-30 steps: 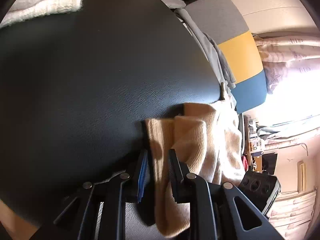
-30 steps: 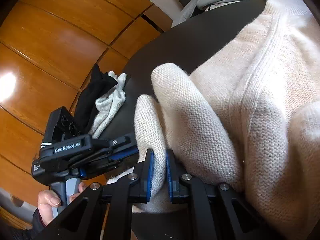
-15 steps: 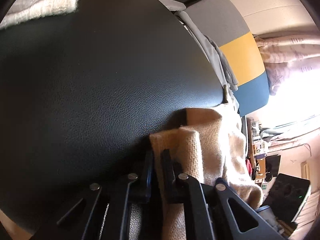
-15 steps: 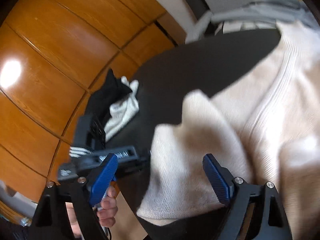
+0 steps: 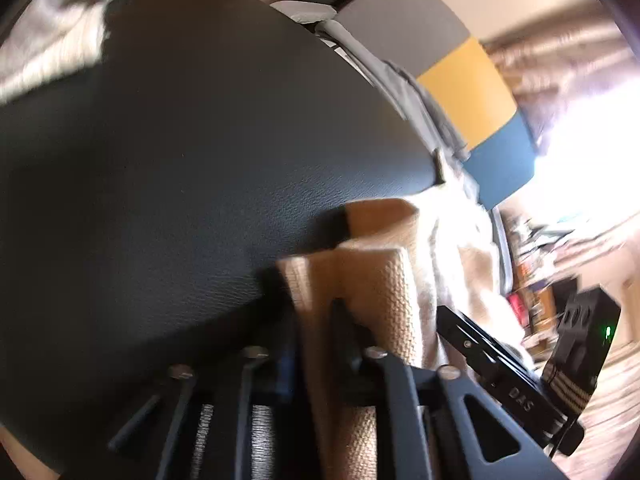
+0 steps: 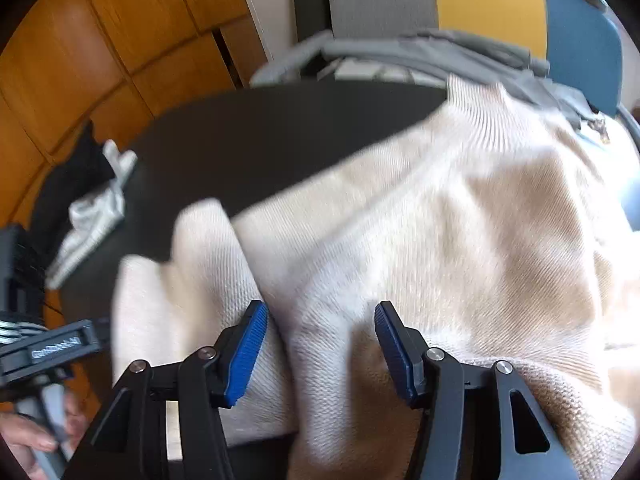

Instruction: Fold clothes

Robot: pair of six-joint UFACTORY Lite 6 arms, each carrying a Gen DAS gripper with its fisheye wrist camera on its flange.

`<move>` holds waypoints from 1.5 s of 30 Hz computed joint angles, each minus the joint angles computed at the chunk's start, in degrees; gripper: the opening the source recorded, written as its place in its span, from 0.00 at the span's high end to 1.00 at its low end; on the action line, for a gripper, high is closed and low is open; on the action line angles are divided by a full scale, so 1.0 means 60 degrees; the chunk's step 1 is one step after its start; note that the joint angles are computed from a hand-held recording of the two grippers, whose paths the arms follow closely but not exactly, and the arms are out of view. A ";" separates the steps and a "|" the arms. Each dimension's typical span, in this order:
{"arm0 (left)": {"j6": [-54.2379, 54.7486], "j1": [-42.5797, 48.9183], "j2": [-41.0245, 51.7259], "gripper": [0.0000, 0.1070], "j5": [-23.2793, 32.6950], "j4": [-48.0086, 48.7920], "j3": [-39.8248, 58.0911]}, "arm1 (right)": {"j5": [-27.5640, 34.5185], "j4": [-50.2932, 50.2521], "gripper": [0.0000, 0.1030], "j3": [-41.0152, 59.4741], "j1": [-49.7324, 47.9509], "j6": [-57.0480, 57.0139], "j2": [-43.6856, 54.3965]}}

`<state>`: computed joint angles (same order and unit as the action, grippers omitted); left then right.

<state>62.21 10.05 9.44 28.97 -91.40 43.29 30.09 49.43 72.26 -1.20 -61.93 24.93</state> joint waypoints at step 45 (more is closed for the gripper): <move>-0.8182 0.4306 -0.6105 0.87 -0.2363 0.9550 -0.3301 | -0.1346 -0.2692 0.07 0.1549 0.2097 0.2716 0.1368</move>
<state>13.11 35.88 -27.19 14.79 -34.10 23.48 22.02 33.27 81.56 11.38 -45.63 33.13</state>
